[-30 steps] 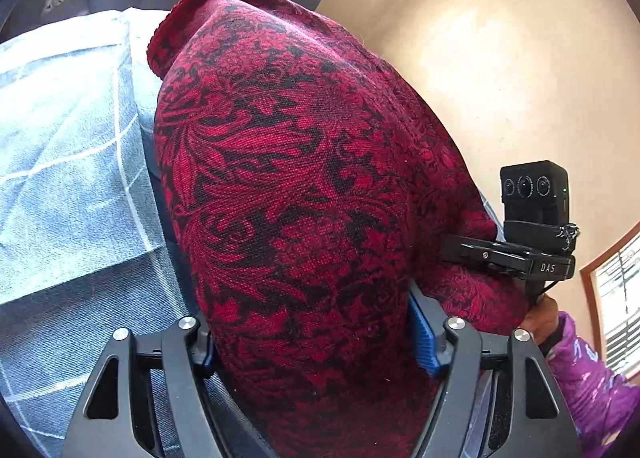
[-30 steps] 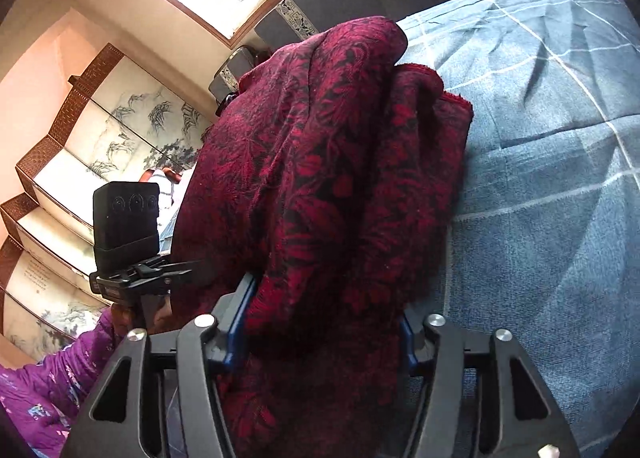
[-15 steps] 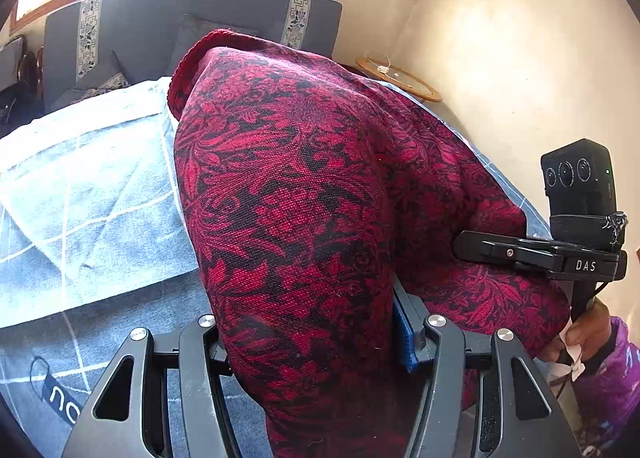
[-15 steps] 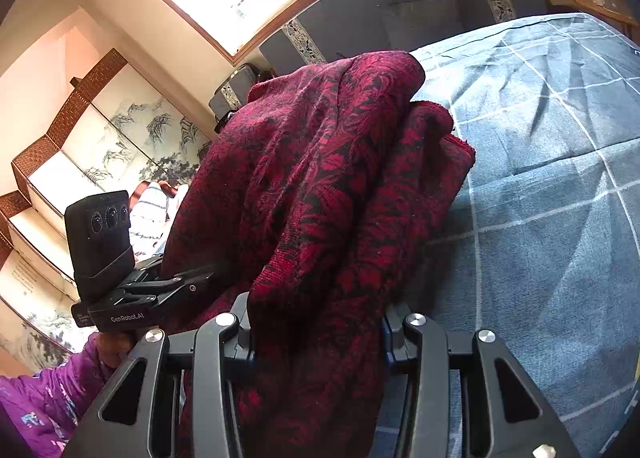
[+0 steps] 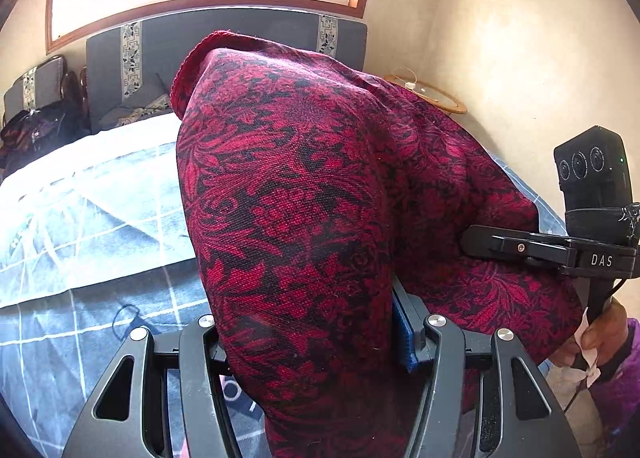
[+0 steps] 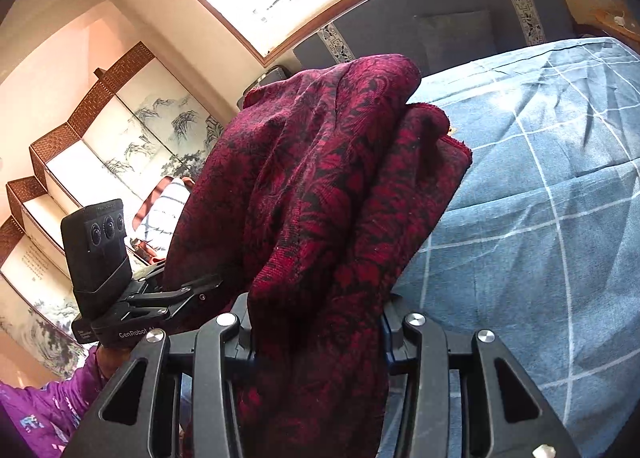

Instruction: Fold small clothes

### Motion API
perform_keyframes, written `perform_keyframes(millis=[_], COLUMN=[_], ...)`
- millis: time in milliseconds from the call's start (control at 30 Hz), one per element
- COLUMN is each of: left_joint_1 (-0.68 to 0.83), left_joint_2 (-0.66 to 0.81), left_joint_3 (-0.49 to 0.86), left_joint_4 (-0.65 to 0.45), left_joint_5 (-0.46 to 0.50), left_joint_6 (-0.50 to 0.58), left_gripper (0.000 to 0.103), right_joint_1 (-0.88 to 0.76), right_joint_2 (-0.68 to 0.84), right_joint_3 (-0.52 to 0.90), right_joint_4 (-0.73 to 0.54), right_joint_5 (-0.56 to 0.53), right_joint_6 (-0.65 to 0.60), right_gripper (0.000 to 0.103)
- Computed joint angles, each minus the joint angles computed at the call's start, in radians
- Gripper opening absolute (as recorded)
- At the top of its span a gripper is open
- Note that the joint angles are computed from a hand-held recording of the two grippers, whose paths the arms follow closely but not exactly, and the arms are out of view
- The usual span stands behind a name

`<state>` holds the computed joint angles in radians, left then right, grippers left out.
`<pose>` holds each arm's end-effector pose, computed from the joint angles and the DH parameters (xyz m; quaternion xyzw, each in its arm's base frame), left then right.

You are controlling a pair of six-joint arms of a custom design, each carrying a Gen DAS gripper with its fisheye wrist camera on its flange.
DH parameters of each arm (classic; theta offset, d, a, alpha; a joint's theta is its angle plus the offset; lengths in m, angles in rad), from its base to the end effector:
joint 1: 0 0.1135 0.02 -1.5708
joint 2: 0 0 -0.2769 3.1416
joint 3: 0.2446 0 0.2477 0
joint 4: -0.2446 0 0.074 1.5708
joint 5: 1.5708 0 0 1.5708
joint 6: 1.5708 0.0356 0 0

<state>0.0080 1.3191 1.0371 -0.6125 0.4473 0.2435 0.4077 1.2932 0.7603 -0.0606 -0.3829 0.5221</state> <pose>0.2651 -0.0133 0.2897 0.1811 0.9049 -0.1670 0.3472 0.2429 0.1194 0.2495 -0.0396 0.8705 0.3568 0.3366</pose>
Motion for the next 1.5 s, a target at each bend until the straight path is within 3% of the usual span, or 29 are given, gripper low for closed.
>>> perform_keyframes(millis=[267,533,767,967,1167,1300,1400,1500], left_joint_1=[0.103,0.265,0.454,0.574,0.651,0.688,0.707,0.725], left_joint_2=[-0.193,-0.251,-0.220,-0.138,-0.126,-0.256,-0.383,-0.462], left_joint_3=[-0.100,-0.158,-0.209,-0.263,-0.306,-0.388,-0.453,-0.492], left_joint_4=[-0.089,-0.186,-0.279,-0.293,-0.283,-0.200,-0.145,-0.122], left_joint_5=[0.021,0.109,0.210,0.260,0.301,0.267,0.239,0.228], left_joint_6=[0.088,0.216,0.384,0.513,0.598,0.588,0.584,0.592], left_gripper=[0.058,0.058,0.058,0.059,0.073,0.099,0.103,0.103], right_joint_1=[0.169,0.290,0.380,0.416,0.391,0.381,0.363,0.392], right_joint_2=[-0.043,-0.071,-0.036,0.042,0.059,0.071,0.089,0.084], right_joint_3=[0.000,-0.064,-0.102,-0.122,-0.159,-0.191,-0.209,-0.190], right_joint_4=[0.002,0.045,0.106,0.174,0.220,0.255,0.285,0.243], right_joint_5=[0.117,0.193,0.235,0.242,0.214,0.197,0.163,0.210], right_joint_6=[0.091,0.173,0.238,0.266,0.250,0.253,0.281,0.274], right_gripper=[0.041,0.041,0.041,0.041,0.040,0.043,0.054,0.058])
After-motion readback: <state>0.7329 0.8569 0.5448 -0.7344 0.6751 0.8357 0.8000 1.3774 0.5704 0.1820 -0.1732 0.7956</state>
